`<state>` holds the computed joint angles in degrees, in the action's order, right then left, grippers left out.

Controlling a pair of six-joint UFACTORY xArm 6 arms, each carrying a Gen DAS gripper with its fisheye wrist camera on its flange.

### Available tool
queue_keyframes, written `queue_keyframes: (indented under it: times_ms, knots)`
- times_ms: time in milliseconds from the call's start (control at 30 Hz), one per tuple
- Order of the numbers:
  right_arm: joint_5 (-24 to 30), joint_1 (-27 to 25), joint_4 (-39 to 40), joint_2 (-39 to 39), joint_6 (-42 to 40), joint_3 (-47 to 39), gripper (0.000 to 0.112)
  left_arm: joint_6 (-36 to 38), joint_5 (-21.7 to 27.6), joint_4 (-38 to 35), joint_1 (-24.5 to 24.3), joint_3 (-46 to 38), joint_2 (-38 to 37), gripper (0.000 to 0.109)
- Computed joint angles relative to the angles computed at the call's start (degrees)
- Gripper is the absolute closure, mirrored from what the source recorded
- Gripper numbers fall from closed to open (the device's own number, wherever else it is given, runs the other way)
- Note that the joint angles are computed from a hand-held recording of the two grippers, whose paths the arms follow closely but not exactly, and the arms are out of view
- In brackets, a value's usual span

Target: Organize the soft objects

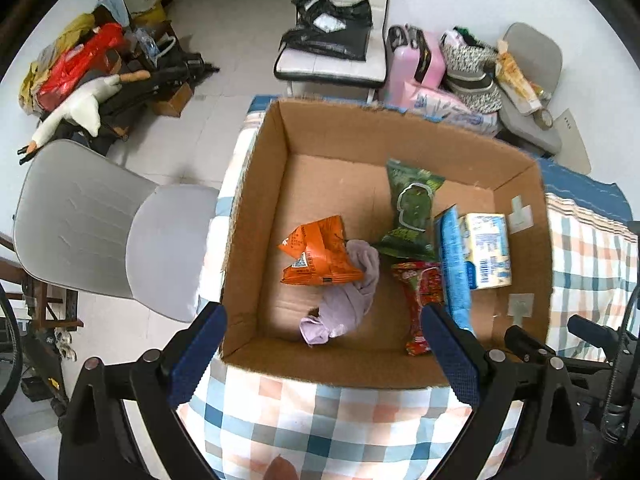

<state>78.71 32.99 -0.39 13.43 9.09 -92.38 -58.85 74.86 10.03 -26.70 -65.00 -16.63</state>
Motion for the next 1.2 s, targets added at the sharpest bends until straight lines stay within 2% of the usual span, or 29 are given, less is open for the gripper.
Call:
queue_keyframes:
  times_ms: [167,300,667,967,1200]
  knots:
    - [-1.8,-0.3,-0.4,-6.8,0.6,3.6,0.011,-4.7,3.9,4.7,-4.8,-3.6,-1.6,0.009]
    - [-2.6,-0.6,0.0,-13.7,0.7,6.1,0.011,-8.6,8.9,8.2,-9.9,-7.5,-2.9,0.009]
    - [0.7,0.1,-0.5,-30.3,0.4,8.0,0.011,-15.1,24.3,19.1,-26.2,-22.5,-1.5,0.009]
    - [3.4,1.3,-3.5,-36.6,2.7,4.8,0.011,-16.7,35.5,26.7,-35.7,-35.3,3.4,0.009]
    - [5.2,2.2,-5.9,-37.6,3.7,2.1,0.011,-15.5,39.6,30.5,-39.1,-41.2,6.5,0.009]
